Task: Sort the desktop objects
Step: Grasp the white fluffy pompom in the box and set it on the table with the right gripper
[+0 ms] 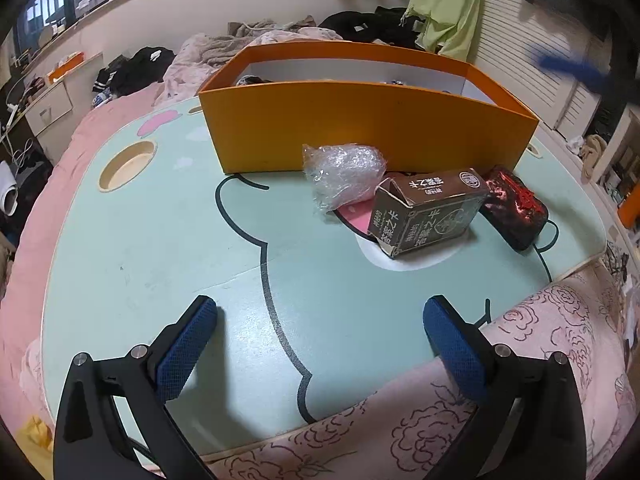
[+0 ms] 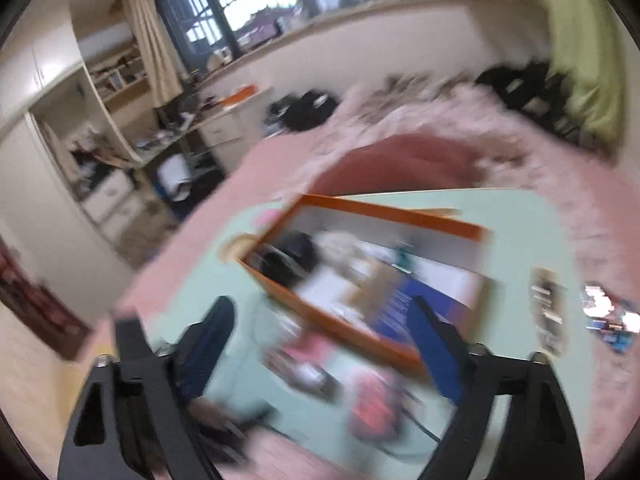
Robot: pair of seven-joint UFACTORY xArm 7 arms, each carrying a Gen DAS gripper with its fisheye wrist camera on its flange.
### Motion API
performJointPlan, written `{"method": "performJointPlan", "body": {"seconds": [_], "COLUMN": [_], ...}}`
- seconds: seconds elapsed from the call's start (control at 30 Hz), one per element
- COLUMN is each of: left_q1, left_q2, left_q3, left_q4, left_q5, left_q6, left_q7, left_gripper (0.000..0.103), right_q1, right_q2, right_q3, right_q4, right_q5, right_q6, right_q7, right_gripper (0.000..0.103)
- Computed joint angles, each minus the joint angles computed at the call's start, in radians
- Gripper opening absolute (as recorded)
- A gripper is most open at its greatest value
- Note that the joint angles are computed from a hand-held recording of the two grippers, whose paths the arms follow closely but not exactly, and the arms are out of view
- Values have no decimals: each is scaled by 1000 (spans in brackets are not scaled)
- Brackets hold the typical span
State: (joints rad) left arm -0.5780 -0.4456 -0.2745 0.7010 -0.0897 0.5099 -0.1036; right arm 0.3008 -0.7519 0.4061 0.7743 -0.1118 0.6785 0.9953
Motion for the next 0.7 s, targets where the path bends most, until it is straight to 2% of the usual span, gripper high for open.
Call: {"method": "performJointPlan", "body": {"seconds": [0.03, 0.07, 0.1, 0.13, 0.17, 0.27, 0.37, 0.43, 0.47, 0.5, 0.57, 0.6, 0.7], "left_q1": [-2, -3, -2, -2, -3, -3, 0, -2, -2, -2, -3, -3, -3], "left_q2": [-3, -3, 3, 2, 2, 3, 2, 2, 2, 0, 2, 3, 3], "left_q3": [2, 4, 3, 3, 5, 4, 2, 4, 4, 5, 5, 6, 6], "left_q4": [-3, -4, 1, 0, 0, 0, 0, -1, -1, -2, -3, -2, -3], "left_q5": [-2, -3, -3, -3, -4, -5, -2, -3, -3, -4, -6, -6, -8], "left_q6": [-1, -2, -4, -6, -5, -8, -7, -7, -6, -7, -12, -13, -16], "left_q7": [2, 4, 4, 3, 5, 6, 0, 4, 4, 5, 4, 5, 4], "left_gripper": [103, 103, 103, 103, 103, 103, 103, 103, 103, 103, 103, 103, 103], "right_q1": [-1, -22, -51, -87, -85, -44, -11, 15, 28, 44, 71, 77, 83], "right_q2": [86, 166, 236, 334, 390, 544, 660, 720, 733, 742, 737, 712, 566], "right_q3": [-35, -47, -46, -39, -50, -103, -101, -124, -136, -142, -161, -171, -155], "right_q4": [44, 93, 139, 207, 242, 338, 450, 496, 506, 522, 523, 496, 368], "right_q5": [16, 10, -12, -52, -65, -32, -133, -99, -89, -121, -123, -126, -226], "right_q6": [-21, -13, 11, 65, 91, 159, 273, 320, 346, 372, 366, 329, 210], "right_q7": [-33, -49, -49, -47, -52, -98, -73, -95, -105, -97, -106, -96, 15], "right_gripper": [69, 60, 55, 53, 53, 53, 53, 46, 33, 29, 28, 28, 28]}}
